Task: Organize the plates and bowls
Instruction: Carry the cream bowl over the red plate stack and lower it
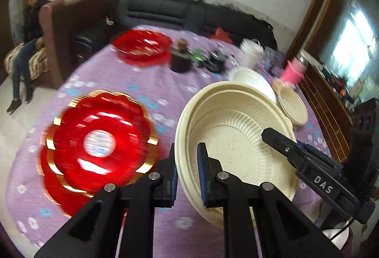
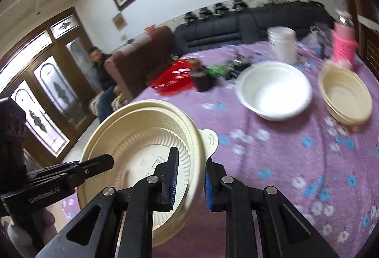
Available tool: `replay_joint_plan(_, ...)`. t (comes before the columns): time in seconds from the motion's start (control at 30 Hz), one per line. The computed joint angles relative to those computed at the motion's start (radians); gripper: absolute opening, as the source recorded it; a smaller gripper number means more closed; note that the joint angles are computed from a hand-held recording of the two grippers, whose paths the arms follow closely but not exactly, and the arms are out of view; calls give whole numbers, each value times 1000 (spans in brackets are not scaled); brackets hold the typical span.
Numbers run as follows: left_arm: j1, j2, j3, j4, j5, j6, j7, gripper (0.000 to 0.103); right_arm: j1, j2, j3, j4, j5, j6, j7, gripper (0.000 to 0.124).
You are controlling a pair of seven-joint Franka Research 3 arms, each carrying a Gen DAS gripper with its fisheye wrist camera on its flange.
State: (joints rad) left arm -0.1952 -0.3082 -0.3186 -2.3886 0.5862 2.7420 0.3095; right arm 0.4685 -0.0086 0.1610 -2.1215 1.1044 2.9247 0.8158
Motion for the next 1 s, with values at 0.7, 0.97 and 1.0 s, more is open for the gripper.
replay_joint_plan(0.7, 152, -112, 105, -178, -47, -58, 121, 16, 206, 342, -49, 360, -966, -83, 807, 21)
replay_joint_plan(0.97, 166, -122, 87, -187, -28, -58, 121, 54, 227, 371, -73, 370, -1087, -86, 896, 23)
replay_joint_plan(1.0, 171, -128, 81, -190, -20, -60, 114, 54, 246, 367, -94, 361, -1125, -73, 926, 23)
